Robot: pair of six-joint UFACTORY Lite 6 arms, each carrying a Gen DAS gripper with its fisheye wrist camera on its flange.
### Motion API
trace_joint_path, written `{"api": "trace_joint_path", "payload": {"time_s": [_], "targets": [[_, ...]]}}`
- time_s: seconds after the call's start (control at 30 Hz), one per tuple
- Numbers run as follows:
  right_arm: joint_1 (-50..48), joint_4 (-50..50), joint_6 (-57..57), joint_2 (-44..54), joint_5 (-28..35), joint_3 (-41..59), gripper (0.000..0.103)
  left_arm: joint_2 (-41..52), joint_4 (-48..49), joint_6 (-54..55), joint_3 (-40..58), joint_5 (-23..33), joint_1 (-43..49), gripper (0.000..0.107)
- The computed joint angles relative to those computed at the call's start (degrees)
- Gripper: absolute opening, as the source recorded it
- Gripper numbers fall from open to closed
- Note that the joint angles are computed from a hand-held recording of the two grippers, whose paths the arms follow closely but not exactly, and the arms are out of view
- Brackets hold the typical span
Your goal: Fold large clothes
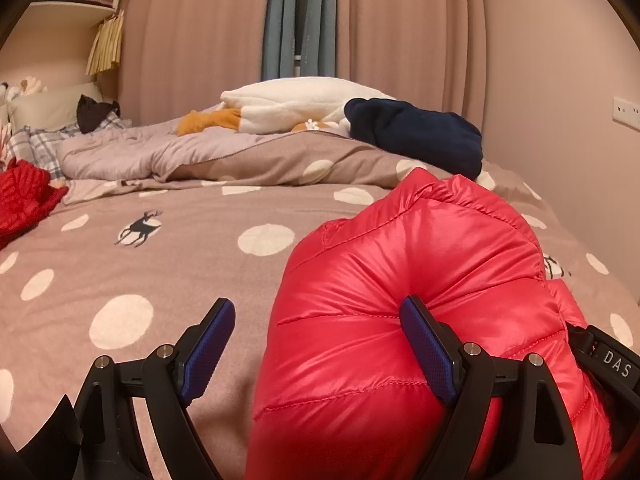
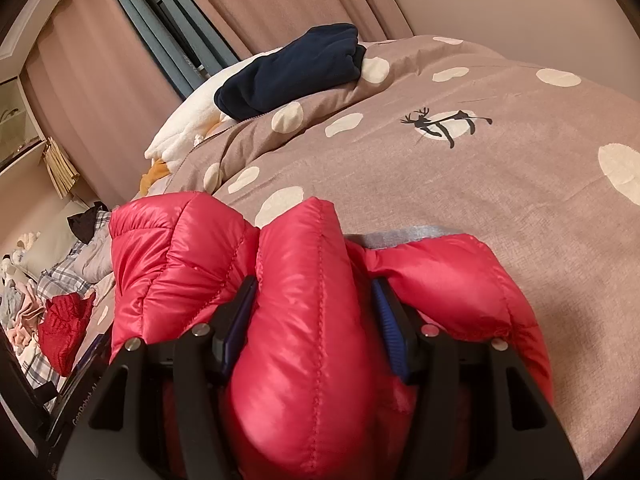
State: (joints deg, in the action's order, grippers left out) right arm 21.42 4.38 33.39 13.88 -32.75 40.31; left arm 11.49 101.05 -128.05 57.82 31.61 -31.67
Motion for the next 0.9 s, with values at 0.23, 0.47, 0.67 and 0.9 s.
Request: {"api": "trace_joint_path", "payload": {"time_s": [0.23, 0.47, 0.67, 0.9], "targets": [[-0.66, -2.30, 2.22, 0.36, -1.09, -0.23, 0.056, 0.57, -0.65, 0.47, 0.80, 0.10, -0.17, 0.085], [-1.06, -3.64, 3.52, 0.45, -1.36, -0.28, 0.057, 0.73, -0.73, 0.35, 0.88, 0.44, -0.34, 0.085], [-1.62, -5.92, 5.87, 0.43, -2.31, -0.75, 0.057, 0.77, -0.25, -0.87, 0.87, -0.87, 0.16, 0.086], [-2.31, -8.51, 8.25, 0.63, -1.97, -0.10, 0.058, -0.33, -4.62, 2.92, 0.95, -0.76, -0.41, 0.089]]}}
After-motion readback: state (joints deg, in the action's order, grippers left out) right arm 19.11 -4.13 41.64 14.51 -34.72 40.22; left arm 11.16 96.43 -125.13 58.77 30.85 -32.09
